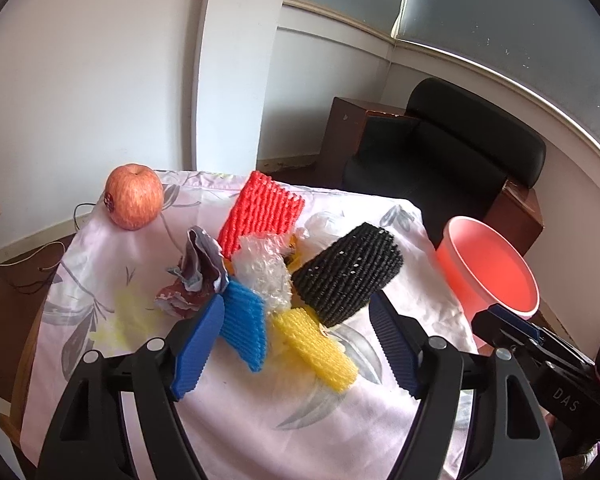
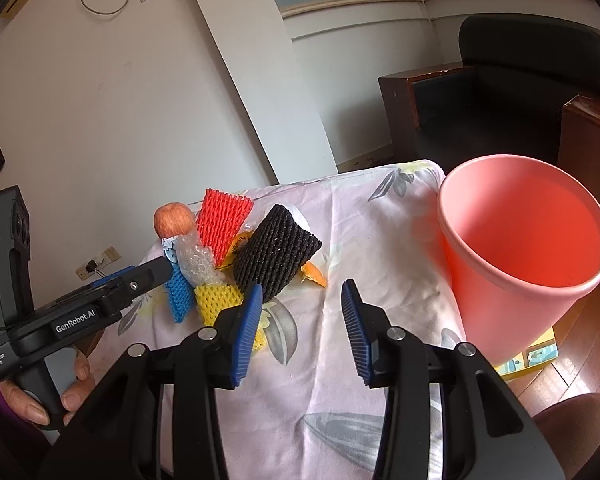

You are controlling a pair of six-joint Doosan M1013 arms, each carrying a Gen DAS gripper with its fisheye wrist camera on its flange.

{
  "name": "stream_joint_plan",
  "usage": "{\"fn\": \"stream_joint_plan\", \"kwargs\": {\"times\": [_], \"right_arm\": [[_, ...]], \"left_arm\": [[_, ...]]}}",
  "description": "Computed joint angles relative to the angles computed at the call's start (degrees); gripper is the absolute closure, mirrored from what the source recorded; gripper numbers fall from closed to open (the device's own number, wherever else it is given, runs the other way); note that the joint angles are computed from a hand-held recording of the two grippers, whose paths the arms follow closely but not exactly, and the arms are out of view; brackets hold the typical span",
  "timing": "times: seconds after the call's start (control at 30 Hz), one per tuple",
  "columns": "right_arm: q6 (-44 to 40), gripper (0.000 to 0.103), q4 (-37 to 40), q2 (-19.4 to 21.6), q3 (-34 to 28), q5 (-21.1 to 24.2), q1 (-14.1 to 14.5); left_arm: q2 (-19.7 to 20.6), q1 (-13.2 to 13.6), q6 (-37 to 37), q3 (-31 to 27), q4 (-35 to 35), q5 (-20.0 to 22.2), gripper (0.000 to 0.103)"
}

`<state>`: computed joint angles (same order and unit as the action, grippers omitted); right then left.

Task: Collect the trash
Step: 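Move both open tools back over the trash pile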

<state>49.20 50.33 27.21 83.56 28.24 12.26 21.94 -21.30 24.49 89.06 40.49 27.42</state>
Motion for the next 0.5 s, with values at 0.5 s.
{"fn": "stream_joint_plan", "kwargs": {"times": [0.5], "right_arm": [[0.4, 0.061, -3.3, 3.9, -6.2, 2.3, -0.5]], "left_arm": [[1.6, -0.4, -1.0, -2.2, 8.3, 4.3, 0.03]]}}
